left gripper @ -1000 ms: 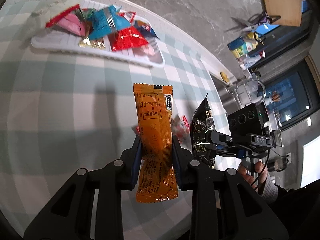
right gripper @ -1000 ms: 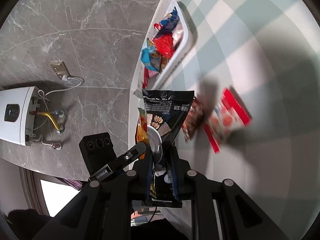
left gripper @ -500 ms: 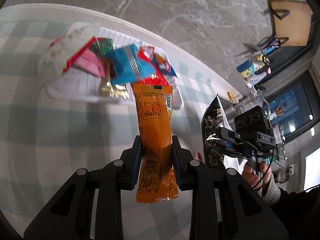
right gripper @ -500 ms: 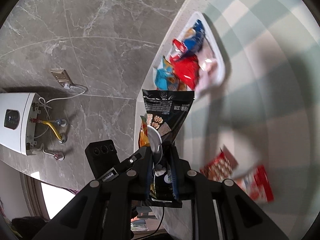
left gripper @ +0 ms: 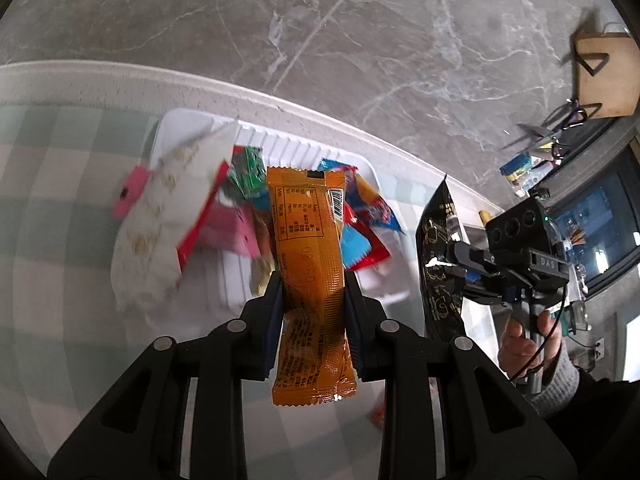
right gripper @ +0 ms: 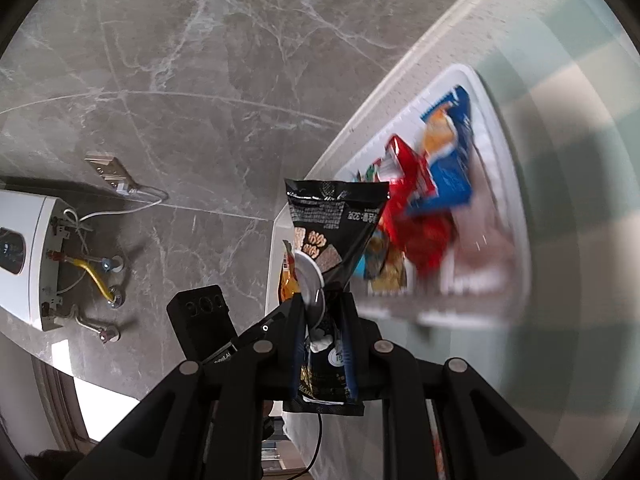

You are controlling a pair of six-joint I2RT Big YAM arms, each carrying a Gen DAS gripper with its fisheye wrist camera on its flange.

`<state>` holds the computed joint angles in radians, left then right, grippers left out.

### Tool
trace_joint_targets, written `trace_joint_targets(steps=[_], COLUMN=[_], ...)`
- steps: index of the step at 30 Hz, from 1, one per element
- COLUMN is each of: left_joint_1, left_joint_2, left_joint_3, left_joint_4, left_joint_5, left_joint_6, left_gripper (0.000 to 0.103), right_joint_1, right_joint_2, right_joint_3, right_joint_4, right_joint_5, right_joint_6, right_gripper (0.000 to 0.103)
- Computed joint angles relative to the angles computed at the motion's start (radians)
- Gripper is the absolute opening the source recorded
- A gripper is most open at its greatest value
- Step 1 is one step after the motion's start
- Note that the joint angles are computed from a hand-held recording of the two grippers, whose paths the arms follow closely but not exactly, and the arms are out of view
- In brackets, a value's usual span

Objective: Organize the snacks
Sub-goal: 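Lower both packs into the white tray and open both grippers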

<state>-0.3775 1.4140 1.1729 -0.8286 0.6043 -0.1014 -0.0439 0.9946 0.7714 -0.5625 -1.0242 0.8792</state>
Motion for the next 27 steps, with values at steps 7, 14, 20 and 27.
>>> trace_joint_targets(steps=[7, 14, 20, 27], left_joint_1=[-0.009, -0.015, -0.043, -0.065], left_joint_2=[0.107, 0.191, 0.229, 0.226], left_joint_3=[0.096, 0.162, 0.181, 0.193], left_joint_4=[-0.004, 0.011, 0.025, 0.042], left_joint_5=[-0.035, -0.087, -0.181, -0.244], left_joint_6=[0.026, 0.038, 0.058, 0.055], left_gripper=[0.026, 0.026, 0.028, 0.061], right_joint_1=[0.021, 0.053, 0.114, 0.125], right_joint_2=[0.153, 0.266, 0.3, 0.263], right_joint_3=[0.089, 0.198, 0.255, 0.253], right_joint_4=[-0.025, -0.167, -0.253, -0.263], right_joint_5=[0.043, 0.161, 0.29, 0.389], right_joint_6=[-0.107, -0.288, -0.404, -0.424], right_gripper=[0.018, 0.021, 0.031, 0.054])
